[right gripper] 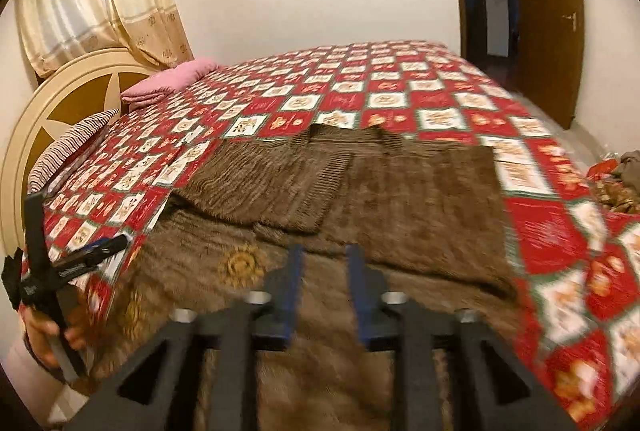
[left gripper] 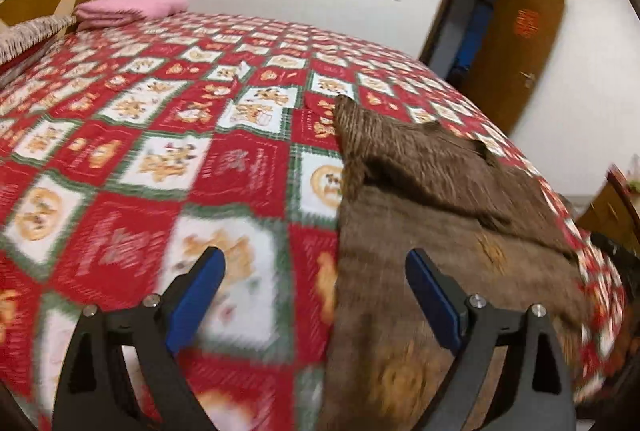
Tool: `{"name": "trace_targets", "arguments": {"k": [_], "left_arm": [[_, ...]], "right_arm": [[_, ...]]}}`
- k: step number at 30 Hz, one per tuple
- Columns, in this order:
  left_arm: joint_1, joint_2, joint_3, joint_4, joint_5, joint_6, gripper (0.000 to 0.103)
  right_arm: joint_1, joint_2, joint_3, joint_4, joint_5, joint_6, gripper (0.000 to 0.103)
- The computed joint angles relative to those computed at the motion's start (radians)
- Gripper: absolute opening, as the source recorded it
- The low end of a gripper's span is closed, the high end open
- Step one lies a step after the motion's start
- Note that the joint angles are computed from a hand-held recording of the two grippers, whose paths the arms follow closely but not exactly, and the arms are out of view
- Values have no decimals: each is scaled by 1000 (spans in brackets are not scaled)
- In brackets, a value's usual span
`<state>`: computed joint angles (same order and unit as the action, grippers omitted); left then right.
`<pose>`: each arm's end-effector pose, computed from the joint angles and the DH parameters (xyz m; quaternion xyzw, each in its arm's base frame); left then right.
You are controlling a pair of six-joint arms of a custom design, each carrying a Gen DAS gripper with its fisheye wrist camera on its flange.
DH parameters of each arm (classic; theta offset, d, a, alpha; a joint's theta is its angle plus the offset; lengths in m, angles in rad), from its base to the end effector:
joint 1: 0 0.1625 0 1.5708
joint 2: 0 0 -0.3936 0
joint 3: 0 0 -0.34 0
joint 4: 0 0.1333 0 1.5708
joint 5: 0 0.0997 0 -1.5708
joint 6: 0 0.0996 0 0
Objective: Fold small clothes
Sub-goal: 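Move the right gripper to the ribbed hem and grasp it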
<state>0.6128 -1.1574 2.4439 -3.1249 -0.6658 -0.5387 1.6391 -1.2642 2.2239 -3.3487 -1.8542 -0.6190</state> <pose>-0.1776 -0.3836 0.1636 0.1284 0.8839 -0.3828 0.2359 0.1360 -0.4436 0.2667 0.2531 -0.8741 0.3437 0.2318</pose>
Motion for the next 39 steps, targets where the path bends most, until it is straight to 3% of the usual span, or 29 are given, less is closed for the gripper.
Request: {"name": "trace_targets", "arguments": {"k": [1, 2, 4, 8, 12, 15, 19, 21, 25, 27, 31, 35, 39], "left_arm": [[-13, -32, 20, 23, 2, 0, 94], [-31, -75, 45, 61, 5, -6, 94], [-66, -167, 84, 155, -7, -15, 94], [-122, -329, 125, 334, -95, -14, 94], [-181, -410, 184, 389, -179, -50, 94], [-223, -412, 220, 448, -211, -103, 90], [-222, -307, 208, 415, -273, -102, 84], [-239, -288, 235, 341, -293, -87, 86], [-241, -253, 237, 376, -279, -130, 86], [-226, -254, 245, 367, -295, -154, 86], [-225, -258, 270, 324, -304, -174, 86], [-228, -260, 285, 298, -318, -187, 86], [-233, -261, 283, 308, -321, -189, 86]], "right_arm": [[-4, -29, 22, 1, 6, -3, 64], [-11, -61, 53, -10, 20, -10, 68], [-17, -117, 99, -3, 31, -27, 68], [-10, -220, 182, 32, -14, -79, 68], [-30, -336, 258, 100, 0, -99, 68], [-44, -426, 304, 177, -23, -121, 67], [-99, -541, 361, 238, -28, -143, 67], [-160, -628, 385, 295, -34, -130, 67], [-333, -826, 426, 485, 60, -140, 67], [-370, -842, 451, 495, 61, -163, 67], [-359, -784, 466, 437, 49, -163, 67], [-286, -668, 471, 296, -4, -198, 67], [-202, -508, 448, 178, -91, -350, 67]]}}
